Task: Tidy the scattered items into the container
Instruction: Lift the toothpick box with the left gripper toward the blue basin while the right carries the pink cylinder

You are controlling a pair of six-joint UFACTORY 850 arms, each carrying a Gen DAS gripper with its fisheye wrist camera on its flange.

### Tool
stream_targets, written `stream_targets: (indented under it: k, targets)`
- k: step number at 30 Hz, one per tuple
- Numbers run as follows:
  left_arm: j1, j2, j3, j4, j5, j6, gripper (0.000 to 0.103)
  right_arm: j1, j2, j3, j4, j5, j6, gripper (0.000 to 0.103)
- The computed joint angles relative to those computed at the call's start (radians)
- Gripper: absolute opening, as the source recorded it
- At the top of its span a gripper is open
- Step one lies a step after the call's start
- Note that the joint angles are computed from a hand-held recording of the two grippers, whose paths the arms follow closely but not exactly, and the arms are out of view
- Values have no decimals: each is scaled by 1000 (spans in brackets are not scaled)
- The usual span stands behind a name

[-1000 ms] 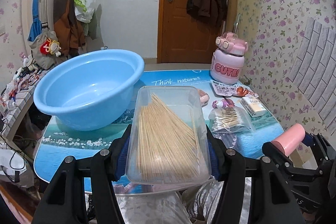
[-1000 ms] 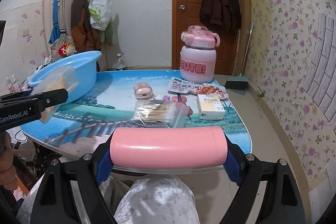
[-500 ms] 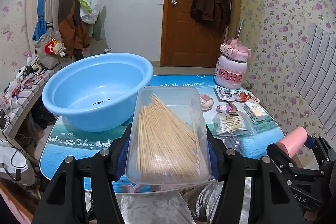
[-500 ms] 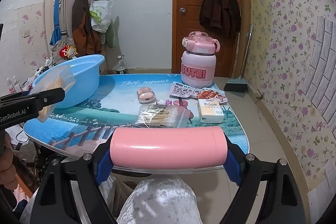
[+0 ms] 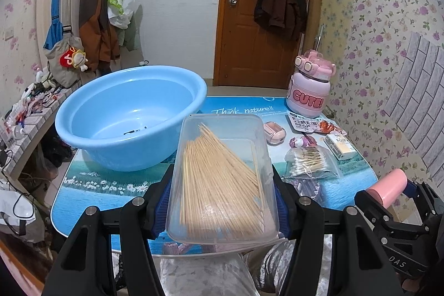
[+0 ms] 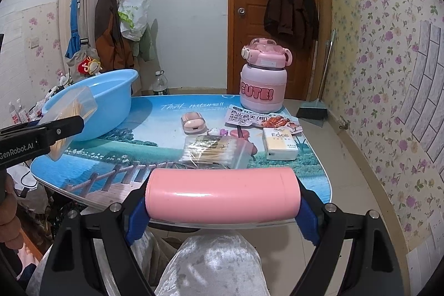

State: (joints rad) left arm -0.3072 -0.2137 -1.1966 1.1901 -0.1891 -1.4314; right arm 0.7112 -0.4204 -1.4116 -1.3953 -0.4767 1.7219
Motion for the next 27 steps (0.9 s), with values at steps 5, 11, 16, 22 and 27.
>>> stream_targets:
  k: [5, 11, 16, 22, 27]
  targets:
    - [6, 11, 2, 26, 4, -12, 58, 0, -2, -6, 1, -1, -10, 88]
    - [34, 35, 11, 53, -9, -26, 58, 4, -13, -44, 6, -8, -49, 88]
    - [67, 58, 18, 24, -2, -4, 58, 5, -27, -78, 8, 9, -64, 88]
    - [94, 74, 6, 70, 1, -42, 58, 8, -56, -144, 60, 26, -144, 88]
    - [123, 85, -6, 87, -17, -57, 59, 8, -86, -220, 111, 35, -227, 88]
